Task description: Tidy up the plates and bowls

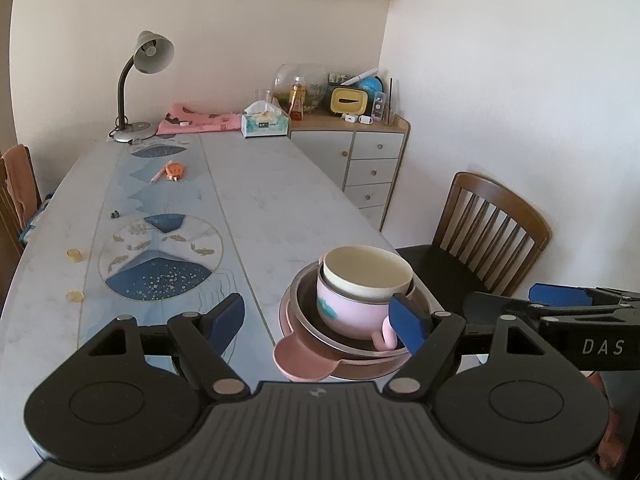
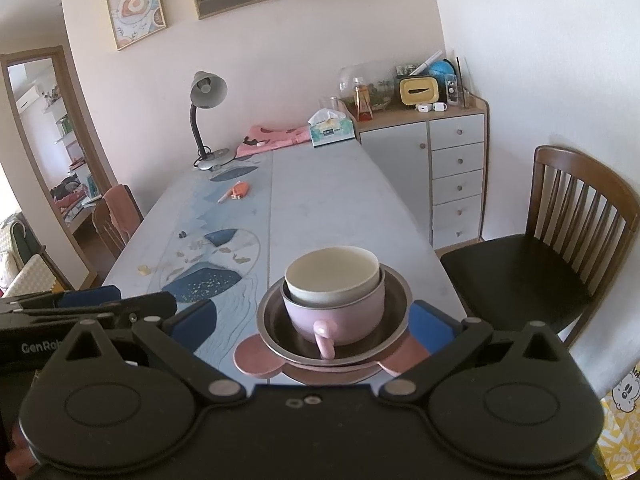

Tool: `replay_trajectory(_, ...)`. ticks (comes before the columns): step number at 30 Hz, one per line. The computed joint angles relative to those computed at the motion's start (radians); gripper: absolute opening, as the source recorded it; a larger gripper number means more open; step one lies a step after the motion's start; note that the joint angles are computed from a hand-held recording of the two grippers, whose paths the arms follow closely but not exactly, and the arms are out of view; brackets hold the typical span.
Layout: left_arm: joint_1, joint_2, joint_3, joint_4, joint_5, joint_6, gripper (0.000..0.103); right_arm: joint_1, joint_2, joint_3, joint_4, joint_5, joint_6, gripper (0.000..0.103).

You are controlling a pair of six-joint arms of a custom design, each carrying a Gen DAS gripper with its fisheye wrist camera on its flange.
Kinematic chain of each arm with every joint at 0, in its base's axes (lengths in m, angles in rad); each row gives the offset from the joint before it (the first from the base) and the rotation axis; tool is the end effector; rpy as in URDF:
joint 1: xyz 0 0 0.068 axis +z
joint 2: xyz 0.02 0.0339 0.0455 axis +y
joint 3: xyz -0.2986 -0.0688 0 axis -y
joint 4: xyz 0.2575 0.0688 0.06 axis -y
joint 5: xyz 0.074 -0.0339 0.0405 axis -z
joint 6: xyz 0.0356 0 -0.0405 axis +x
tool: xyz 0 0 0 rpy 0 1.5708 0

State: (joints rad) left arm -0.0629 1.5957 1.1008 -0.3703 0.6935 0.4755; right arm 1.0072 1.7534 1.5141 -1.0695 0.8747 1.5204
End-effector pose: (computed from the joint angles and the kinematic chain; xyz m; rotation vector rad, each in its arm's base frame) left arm 0.3462 -0.0446 0.2653 0.8870 2.0894 -0.6261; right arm 0.2174 0.2928 0.3109 0.7003 2.1266 -0.0351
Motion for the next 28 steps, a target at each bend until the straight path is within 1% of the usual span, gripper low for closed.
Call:
replay_trajectory(11,0.009,-0.012,-0.008,0.002,0.010,0.007,0.079,0.018,0.011,0.020,-0.037,0.020,0.035,0.103)
replay_trajectory(21,0.015,-0.019,-0.011,-0.004,0.023,0.017,0.079,0.023,0.011,0.027,-0.046,0.025,0.031,0.103)
replay_trajectory(28,0.017,-0.013,0.001,-0.018,0.016,0.013,0.079,0.019,0.004,0.026,-0.039,0.022,0.012,0.103)
